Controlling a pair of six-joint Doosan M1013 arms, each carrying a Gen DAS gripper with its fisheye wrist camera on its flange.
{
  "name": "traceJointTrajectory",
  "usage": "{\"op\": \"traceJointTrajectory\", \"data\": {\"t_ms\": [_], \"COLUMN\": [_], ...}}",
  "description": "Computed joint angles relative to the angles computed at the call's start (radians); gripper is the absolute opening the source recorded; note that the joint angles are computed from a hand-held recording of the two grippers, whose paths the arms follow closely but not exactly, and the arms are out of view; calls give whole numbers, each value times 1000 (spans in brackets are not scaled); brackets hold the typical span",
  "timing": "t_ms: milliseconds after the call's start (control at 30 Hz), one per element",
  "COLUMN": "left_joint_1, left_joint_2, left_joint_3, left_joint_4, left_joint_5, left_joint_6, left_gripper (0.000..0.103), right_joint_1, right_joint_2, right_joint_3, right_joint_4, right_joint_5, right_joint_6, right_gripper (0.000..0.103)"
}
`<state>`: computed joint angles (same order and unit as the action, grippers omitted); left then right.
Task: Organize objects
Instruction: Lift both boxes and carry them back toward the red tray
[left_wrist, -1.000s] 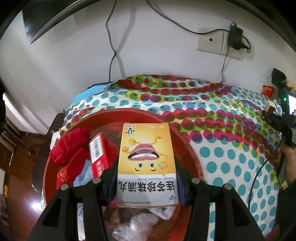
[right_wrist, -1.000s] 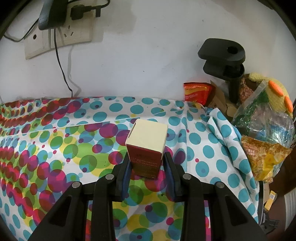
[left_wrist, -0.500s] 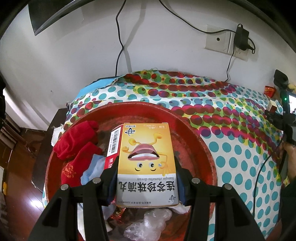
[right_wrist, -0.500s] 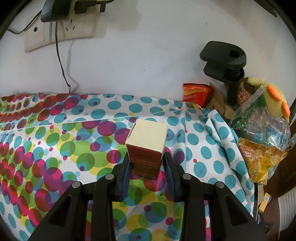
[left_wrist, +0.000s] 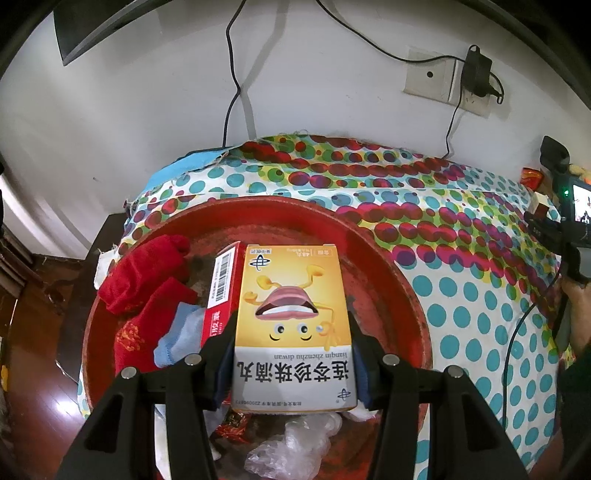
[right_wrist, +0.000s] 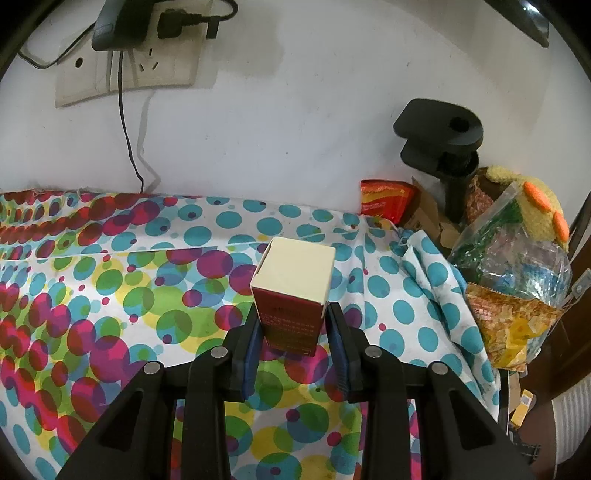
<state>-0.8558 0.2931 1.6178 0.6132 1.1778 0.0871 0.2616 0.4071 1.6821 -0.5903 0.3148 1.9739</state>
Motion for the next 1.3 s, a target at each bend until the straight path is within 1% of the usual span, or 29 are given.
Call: {"op": "traceJointTrajectory", "data": {"t_ms": [67,267,367,433,600,667,733,800,867,1100,1233,1300], "left_joint_1": [0,1,3,4,2,1,0,-1,-3,-13,-17,-18], "left_joint_2": [0,2,3,3,4,5,4,3,0,-13,-19,-22], "left_joint_3": [1,1,1,3,3,2,2,3,4,10,12,15], "left_joint_4": [-1,-10,-15,-22,-29,-29,-28,-28,-26,-13,-15,-21], "left_joint_5": [-2,-12,-20,-31,-44,-45,-48,-51,-53,-64,-58,-56], "left_joint_6": [2,13,16,17,22,26,25,24,22,13,16,16], "left_gripper": [52,52,52,52,52,52,52,52,52,52,52,52], "right_joint_1": [-2,-3,-9,-9,-6,-2,0,7,11,38,54,62], "right_joint_2": [2,0,-14,-26,-66,-84,-103,-121,-138,-192,-218,-230], "right_joint_3": [-4,4,20,34,70,86,102,118,130,162,180,188], "right_joint_4": [30,28,140,188,379,473,613,692,800,1011,1094,1112], "right_joint_5": [4,-10,-21,-28,-58,-64,-67,-70,-64,-33,-23,-22], "right_joint_6": [-27,-35,-142,-195,-398,-494,-625,-702,-811,-1037,-1137,-1166], "right_gripper": [32,32,32,32,32,32,32,32,32,32,32,32]}}
